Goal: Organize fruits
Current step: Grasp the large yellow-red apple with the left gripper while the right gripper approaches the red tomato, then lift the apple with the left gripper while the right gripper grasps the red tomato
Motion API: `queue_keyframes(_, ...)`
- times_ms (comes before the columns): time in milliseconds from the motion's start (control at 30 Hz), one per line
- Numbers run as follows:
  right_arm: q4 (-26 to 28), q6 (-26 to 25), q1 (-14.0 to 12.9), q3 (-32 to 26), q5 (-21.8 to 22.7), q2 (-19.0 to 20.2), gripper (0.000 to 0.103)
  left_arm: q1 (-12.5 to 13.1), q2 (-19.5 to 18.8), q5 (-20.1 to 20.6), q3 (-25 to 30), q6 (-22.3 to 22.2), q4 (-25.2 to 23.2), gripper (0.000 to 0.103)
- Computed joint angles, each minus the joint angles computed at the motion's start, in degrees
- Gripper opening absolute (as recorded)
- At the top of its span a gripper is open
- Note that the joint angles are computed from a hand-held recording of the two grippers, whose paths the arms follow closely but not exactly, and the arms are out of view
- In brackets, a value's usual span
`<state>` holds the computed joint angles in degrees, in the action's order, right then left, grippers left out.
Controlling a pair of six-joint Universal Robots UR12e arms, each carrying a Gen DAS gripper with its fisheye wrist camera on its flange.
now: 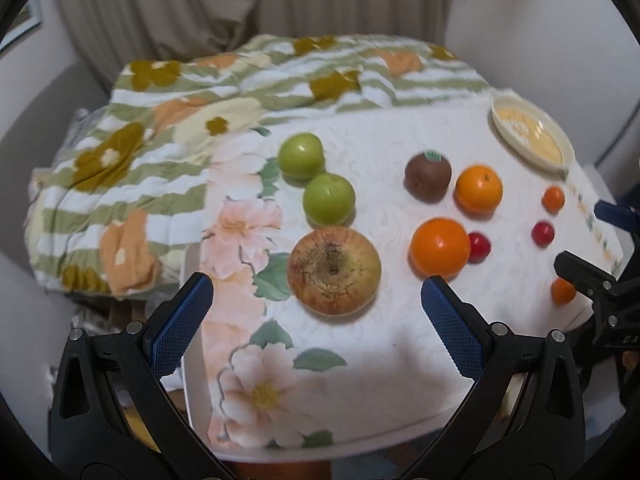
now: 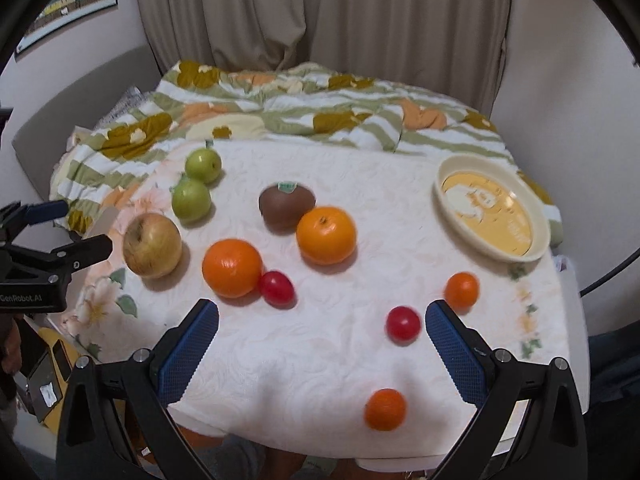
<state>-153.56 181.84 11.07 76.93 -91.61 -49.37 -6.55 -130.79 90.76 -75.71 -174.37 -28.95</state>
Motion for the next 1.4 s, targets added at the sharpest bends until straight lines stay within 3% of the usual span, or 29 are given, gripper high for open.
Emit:
queue_keyframes(133,3.05,0.65,0.45,-1.67,-1.26,1.68,0.101,0.59,-2.44,-2.51,2.64,5.21,-3.53,0.103)
queue_keyframes(300,7.59,0.29,0.71,-4.48,-2.07,3.81,0.087,0.95,-4.42,-4.31,4.87,9.27,-6.80,0.103)
queue_keyframes(567,11.26,-0.59,0.74,-7.24,-1.21,5.86,0.073,0.88,-7.17,-6.45,8.81,13.80,-11.90,0.101)
queue_keyframes(633,12.06,-0.64,0.76,-7.81,-0.98,6.21,0.071,0.74,-7.69,-5.96,9.72,13.99,-13.39,0.092)
queue_keyframes(667,12.34,-0.65,0.79,-8.08,-0.67,6.39,0.069,0.76,-7.86,-6.33,10.06,14.01,-14.19,0.083)
queue_keyframes(833,13.85,-1.92,0.92,-9.29,0.35,7.20,0.057,0.87,-7.75,-6.98,9.96,13.72,-14.84,0.083)
queue_keyframes(1400,13.45,-9.34,0.81,-11.29,4.18,8.47,0.033,1.68,-7.04,-7.36,8.99,10.86,-15.43,0.082)
